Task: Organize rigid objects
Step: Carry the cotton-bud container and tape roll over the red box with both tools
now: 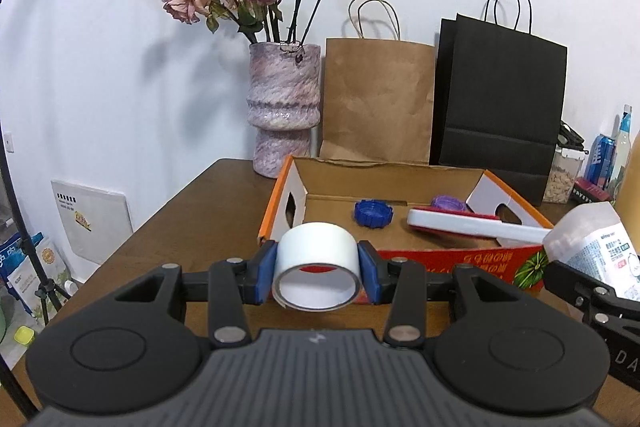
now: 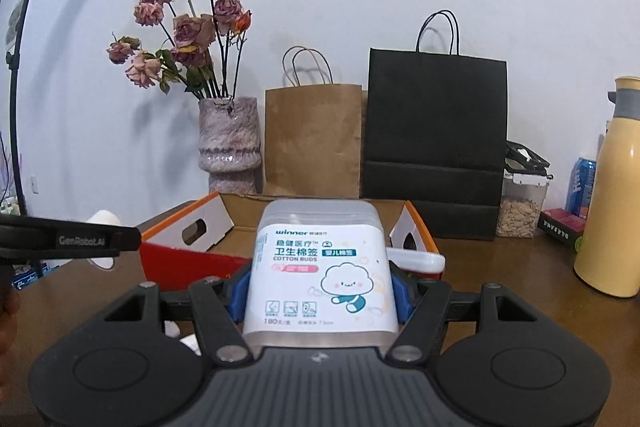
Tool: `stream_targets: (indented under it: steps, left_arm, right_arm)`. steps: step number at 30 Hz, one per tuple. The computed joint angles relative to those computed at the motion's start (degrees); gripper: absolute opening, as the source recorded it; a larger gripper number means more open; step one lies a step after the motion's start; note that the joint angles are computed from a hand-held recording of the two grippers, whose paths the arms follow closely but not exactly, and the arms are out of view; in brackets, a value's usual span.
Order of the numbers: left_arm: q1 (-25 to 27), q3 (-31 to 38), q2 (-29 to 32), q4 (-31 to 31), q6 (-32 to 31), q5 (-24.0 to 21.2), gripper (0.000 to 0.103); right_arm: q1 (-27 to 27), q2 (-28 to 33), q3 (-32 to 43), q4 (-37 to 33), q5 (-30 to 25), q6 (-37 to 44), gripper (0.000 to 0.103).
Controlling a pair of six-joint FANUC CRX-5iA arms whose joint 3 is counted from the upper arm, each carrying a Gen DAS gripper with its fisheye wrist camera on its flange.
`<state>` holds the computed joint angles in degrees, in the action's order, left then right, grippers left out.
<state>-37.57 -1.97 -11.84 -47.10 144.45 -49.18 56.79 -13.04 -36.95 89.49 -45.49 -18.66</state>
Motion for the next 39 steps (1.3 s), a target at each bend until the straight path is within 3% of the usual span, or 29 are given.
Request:
stream_targets:
  steps: [24,39]
  left_arm:
    - [2.94,6.46,6.76,-0.20,1.56,2.60,0.044]
    - [6.24,10.34,11.71,2.11,-1.92,4.87,0.044]
  right_arm:
    - [-10.27,6.64,6.10,8.63,9.82,-4.82,0.064]
    - [-15.92,12.01,11.35,11.19,15.96,-4.28,0.064]
